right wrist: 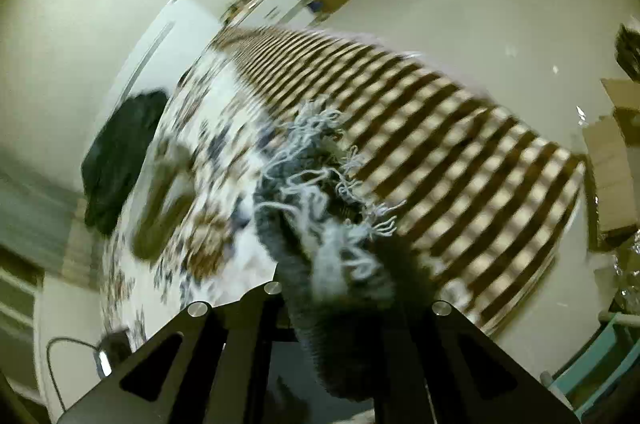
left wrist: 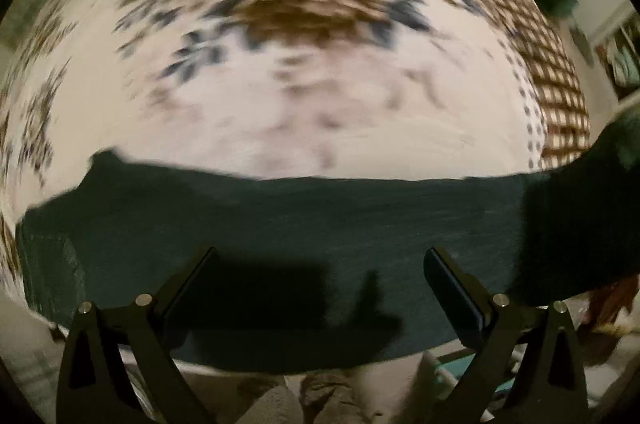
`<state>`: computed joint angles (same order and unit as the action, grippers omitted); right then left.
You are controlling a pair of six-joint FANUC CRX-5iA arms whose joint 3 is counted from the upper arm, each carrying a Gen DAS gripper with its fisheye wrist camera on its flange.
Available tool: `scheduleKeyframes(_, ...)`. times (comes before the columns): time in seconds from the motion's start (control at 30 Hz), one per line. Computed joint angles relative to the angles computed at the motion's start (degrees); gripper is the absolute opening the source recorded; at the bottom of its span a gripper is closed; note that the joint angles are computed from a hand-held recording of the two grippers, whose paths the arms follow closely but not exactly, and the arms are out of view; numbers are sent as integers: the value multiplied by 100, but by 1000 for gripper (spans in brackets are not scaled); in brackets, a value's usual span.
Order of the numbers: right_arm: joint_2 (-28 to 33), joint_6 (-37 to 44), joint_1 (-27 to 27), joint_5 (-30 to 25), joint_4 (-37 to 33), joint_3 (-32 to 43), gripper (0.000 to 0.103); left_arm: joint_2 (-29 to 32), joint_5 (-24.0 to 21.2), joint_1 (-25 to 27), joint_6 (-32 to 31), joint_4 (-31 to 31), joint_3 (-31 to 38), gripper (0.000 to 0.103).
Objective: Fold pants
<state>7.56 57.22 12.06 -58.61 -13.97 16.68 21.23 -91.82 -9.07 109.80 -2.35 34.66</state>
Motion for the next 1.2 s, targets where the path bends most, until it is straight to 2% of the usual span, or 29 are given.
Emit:
scheduleKeyframes(0.2, -28, -81, 1198, -129, 416, -155, 7, -1142, 134, 1011, -113, 181, -1335, 103)
scheduleKeyframes(0.4, 262, -102, 2345, -165, 727, -375, 7, -1793, 112, 1749, -317, 151, -2277, 103)
scheduleKeyframes(0.47, 520, -38, 2625, -340, 741, -285, 11, -1892, 128, 1954, -353, 182, -2455, 103)
scheduleKeyframes(0.5, 709, 106, 2648, -527, 632, -137, 17, -1922, 136, 2036, -349, 191, -2504, 103)
scheduleKeyframes(0.53, 953, 268, 2664, -860, 400, 110, 36, -1950, 153, 2113, -343, 219, -2539, 103)
scheduleKeyframes(0.57, 1142, 431, 2601, -1091, 92, 330, 46, -1970, 187, 2164, -335, 259, -2559, 103)
scheduleKeyframes(0.6, 1238, 578, 2542, -1286, -265, 481, 62, -1988, 230, 2211, -339, 311, -2573, 103)
scheduleKeyframes(0.63, 1207, 720, 2470, -1327, -603, 514, 66, -2001, 296, 2258, -364, 389, -2581, 103)
scheduleKeyframes(0.7, 997, 870, 2308, -1230, -1036, 421, 67, -1995, 404, 2299, -394, 546, -2592, 103)
scheduleKeyframes(0.77, 727, 808, 2173, -1133, -1138, 246, 72, -1988, 559, 2342, -410, 833, -2671, 103)
scheduleKeyframes(0.93, 216, 39, 1965, -1269, -424, -178, 72, -1615, 825, 2192, -422, 1579, -2832, 103)
scheduleKeyframes(1.03, 204, -151, 1694, -1427, -252, -193, 72, -1195, 795, 1808, -600, 1470, -2672, 100)
scheduleKeyframes(1.07, 214, -234, 1641, -1459, -195, -194, 72, -1051, 766, 1683, -685, 1446, -2608, 79)
scheduleKeyframes(1.1, 252, -255, 1550, -1484, -175, -163, 73, -967, 784, 1579, -756, 1434, -2570, 40)
scheduleKeyframes(1.13, 276, -291, 1493, -1510, -116, -157, 73, -931, 850, 1479, -860, 1403, -2547, 24)
scheduleKeyframes(1.2, 305, -312, 1433, -1512, -67, -146, 73, -963, 999, 1261, -947, 1088, -2463, 4)
